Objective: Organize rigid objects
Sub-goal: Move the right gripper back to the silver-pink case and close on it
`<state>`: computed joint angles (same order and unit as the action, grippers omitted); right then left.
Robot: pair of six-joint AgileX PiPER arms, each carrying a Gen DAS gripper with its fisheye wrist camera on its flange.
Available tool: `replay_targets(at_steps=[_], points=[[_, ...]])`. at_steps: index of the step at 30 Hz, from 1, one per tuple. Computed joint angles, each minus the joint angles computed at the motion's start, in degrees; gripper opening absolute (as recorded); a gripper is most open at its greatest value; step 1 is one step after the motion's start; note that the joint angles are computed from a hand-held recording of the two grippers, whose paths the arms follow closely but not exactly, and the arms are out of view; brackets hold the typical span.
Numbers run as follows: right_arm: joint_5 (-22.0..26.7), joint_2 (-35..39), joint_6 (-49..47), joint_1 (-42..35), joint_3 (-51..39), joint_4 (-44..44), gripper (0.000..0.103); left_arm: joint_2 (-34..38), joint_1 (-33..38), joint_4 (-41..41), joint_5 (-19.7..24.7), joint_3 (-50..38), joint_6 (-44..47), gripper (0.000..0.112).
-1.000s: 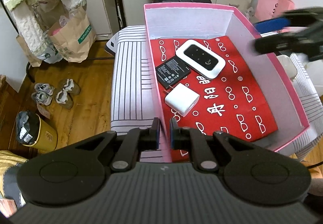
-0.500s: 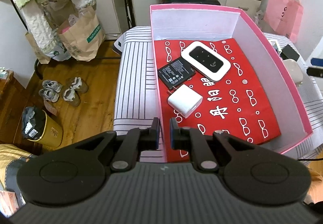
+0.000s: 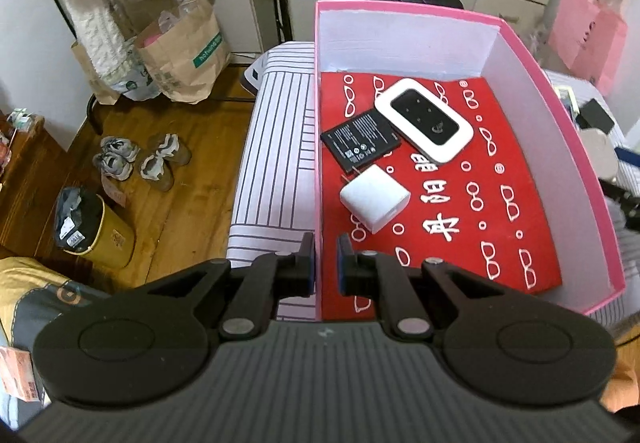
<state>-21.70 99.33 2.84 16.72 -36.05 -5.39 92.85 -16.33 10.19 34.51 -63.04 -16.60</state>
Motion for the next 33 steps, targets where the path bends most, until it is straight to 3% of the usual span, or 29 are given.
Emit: replay_targets(at_steps=[4,11,16,20,24,28,33], points=[[-2.3,3.6,-11.8,2.7,-0.7,14.0,0.084,-0.1,0.2,-1.6,0.0,-0.1,1.3,0.009],[-7.0,7.4,-16.1,4.1,-1.3,19.0,0.085,0.4,1.0,-3.1,-0.7,-0.2,3.4,0.009],[-5.4,7.6,-15.8,4.1,-2.7,19.8,0.084,0.5,2.1,-5.6,-2.1,0.5,7.1,0.009],[0.3,4.8,-5.2,1.8,-3.3,12.1,0.084,0.9,3.2,-8.3,-3.2,0.6,10.9,0.009],[0.8,2.8,-6.7,2.8,-2.1,14.8,0.084,1.0,3.6,-9.9,-4.2,1.0,12.9,0.009],[0.3,1.4,-17.0,5.3,-1.3,24.8,0.084,0.6,3.8,-10.7,-5.2,1.9,13.7,0.009],[1.1,-0.3,-22.0,6.5,-0.9,30.1,0.083,0.7,3.9,-11.0,-5.3,2.0,14.2,0.009]])
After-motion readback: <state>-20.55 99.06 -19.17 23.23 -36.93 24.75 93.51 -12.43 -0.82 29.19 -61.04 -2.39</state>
